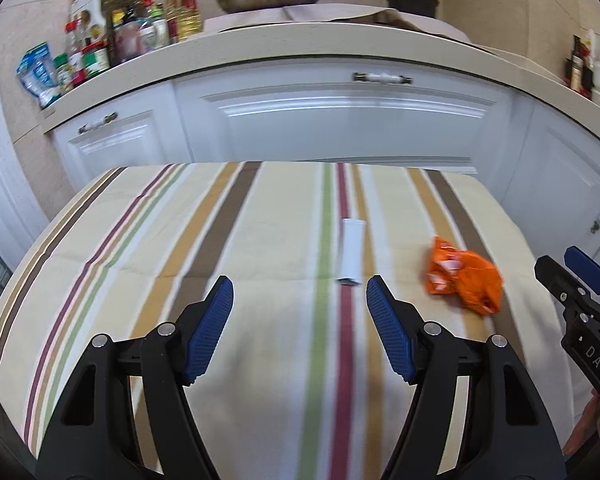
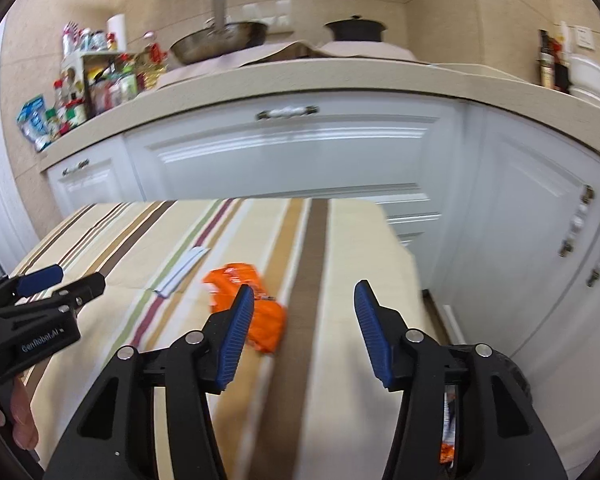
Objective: Collect trash
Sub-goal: 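Move both tools back over the table toward the last items, then grasp the last orange bag with the right gripper while the left grasps the white paper strip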
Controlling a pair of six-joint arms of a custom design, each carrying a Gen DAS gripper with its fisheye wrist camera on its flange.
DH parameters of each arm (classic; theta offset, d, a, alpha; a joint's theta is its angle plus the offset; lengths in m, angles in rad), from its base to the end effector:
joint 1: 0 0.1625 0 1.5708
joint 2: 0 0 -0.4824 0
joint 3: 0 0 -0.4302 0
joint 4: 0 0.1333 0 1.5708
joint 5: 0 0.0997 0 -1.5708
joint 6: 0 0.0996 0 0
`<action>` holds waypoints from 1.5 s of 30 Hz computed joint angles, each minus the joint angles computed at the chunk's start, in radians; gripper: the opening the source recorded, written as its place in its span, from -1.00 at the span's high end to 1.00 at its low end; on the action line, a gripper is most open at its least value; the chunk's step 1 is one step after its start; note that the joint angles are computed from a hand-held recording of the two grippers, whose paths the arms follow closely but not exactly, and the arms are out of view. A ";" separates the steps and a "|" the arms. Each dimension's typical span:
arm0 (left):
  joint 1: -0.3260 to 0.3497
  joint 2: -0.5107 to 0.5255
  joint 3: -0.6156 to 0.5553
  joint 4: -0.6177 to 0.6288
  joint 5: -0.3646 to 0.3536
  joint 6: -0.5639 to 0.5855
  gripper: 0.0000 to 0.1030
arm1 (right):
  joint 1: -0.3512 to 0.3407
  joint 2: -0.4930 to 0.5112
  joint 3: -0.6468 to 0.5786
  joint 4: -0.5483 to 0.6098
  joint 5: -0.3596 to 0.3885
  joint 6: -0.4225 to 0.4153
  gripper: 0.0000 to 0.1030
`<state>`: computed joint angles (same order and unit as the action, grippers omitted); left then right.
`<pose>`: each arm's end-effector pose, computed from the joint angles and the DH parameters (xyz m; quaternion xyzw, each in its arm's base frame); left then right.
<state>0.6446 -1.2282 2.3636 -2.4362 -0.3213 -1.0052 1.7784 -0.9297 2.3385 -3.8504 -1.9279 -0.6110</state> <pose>-0.2078 -0.4412 0.1699 0.0469 0.8062 -0.4146 0.4195 0.1981 -0.4626 0.1407 0.2864 -0.8484 0.3744 0.2409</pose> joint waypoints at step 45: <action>0.158 0.232 -0.136 -0.431 -0.110 0.420 -0.21 | -0.031 -0.006 -0.057 0.157 -0.029 0.057 0.39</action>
